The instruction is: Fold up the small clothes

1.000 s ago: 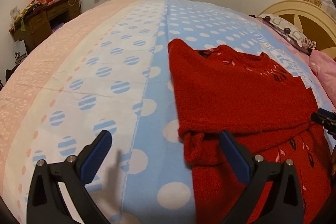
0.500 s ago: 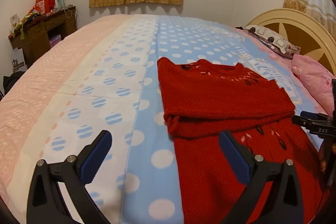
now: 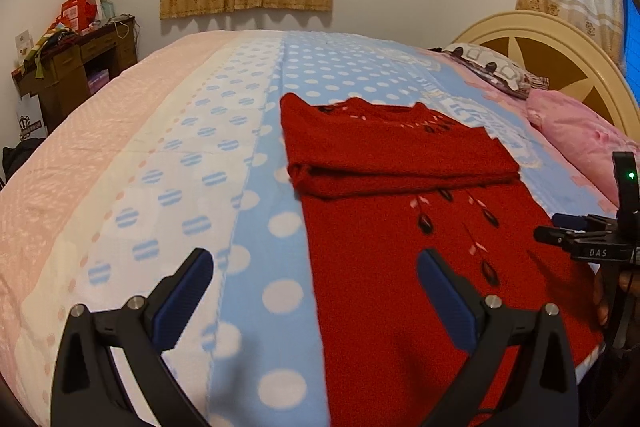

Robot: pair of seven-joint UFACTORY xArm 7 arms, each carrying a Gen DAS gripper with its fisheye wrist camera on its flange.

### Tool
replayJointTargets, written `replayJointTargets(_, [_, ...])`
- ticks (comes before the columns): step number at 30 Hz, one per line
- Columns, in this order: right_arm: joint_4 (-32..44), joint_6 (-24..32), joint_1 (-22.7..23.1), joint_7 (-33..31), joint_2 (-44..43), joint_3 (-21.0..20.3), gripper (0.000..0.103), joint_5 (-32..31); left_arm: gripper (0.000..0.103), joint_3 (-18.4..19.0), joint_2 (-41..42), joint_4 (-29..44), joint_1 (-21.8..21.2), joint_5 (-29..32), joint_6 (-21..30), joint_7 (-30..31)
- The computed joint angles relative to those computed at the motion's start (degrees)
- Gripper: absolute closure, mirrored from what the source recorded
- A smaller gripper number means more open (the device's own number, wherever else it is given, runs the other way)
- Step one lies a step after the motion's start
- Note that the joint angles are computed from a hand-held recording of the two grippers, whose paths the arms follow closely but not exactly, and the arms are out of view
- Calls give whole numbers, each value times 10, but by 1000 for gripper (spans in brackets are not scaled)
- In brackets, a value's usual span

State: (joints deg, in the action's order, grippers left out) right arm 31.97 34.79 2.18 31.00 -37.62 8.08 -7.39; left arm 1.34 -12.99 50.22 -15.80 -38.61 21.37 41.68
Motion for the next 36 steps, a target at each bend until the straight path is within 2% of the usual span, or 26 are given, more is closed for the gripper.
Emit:
replayJointTargets(9, [-44,19,14,24,-81,12,21,7,0,15,-78,-76,-15,15,15,-5])
replayJointTargets(13, [-56,36,18,30,-107,21,21,6,0,15,-103,-105,-19,43,15,-13])
replayJointTargets(24, [-89,70,42,56,-160,38,21,15,0,33,-138,-138,-39,63,34,-24])
replayJointTargets(36, [-111,151,78,75,-249,64,21,6,0,37,-156,-166,-42,79,71,-36])
